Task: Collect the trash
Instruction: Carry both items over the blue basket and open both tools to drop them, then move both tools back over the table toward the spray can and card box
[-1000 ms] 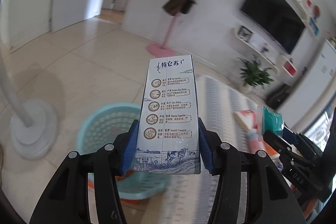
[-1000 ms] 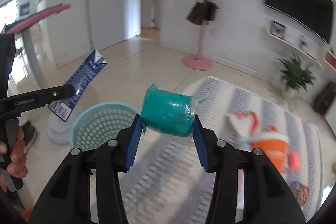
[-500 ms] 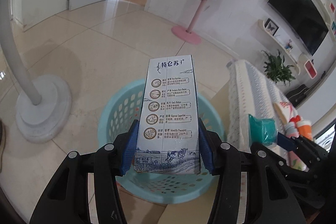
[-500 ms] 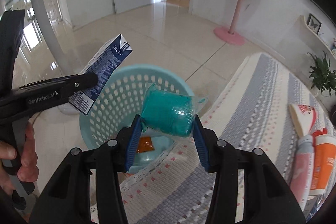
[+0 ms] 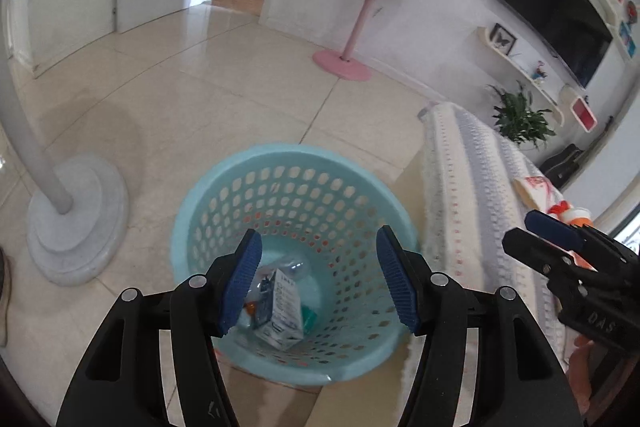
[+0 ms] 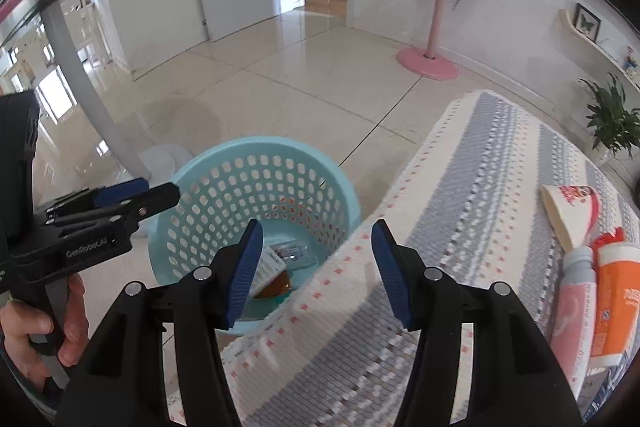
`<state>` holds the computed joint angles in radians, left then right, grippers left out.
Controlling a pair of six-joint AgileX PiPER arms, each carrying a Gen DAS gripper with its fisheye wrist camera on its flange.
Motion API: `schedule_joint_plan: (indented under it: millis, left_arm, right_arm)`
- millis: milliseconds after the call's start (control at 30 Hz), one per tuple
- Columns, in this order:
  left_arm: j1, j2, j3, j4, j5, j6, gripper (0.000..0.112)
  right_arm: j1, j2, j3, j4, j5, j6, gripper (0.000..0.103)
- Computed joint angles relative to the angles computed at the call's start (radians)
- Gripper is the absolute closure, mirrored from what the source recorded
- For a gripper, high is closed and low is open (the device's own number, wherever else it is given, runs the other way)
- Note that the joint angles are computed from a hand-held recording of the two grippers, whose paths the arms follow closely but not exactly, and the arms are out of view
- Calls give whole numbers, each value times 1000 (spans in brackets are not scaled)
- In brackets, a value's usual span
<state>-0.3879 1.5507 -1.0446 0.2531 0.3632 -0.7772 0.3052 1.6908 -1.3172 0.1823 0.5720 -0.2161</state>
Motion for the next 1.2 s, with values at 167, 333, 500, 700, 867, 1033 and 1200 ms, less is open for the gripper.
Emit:
schedule_joint_plan:
  millis: [167,333,500,700,867,1033,1200]
  left_arm:
    - [-99,-36,-63,91,45,-80,54]
    - [-261,-24,-204,237,134,-197,54]
    - [-436,55,-371,358,222,-299,54]
    - [-604,203,-593,473,337,-373,54]
    - [-661,321,-738,467,370,-367,54]
    - [-679,484,-924,381,383,-287,51]
    - [-678,666,-1139,267,431,-170,52]
  right_arm:
    - [-78,-120,56,73,6,-74,50]
    - [-225,-279,122,195,36,-210,50]
    - [-492,-390,173,417,128,-447,50]
    - [-857,-439,231,636,233,-734,50]
    - [-1118,-343,202,746,304,-911,60]
    - [-1276,-222,175,781,300,-1009,71]
    - [-1374,-83,133,782,249,-1050,78]
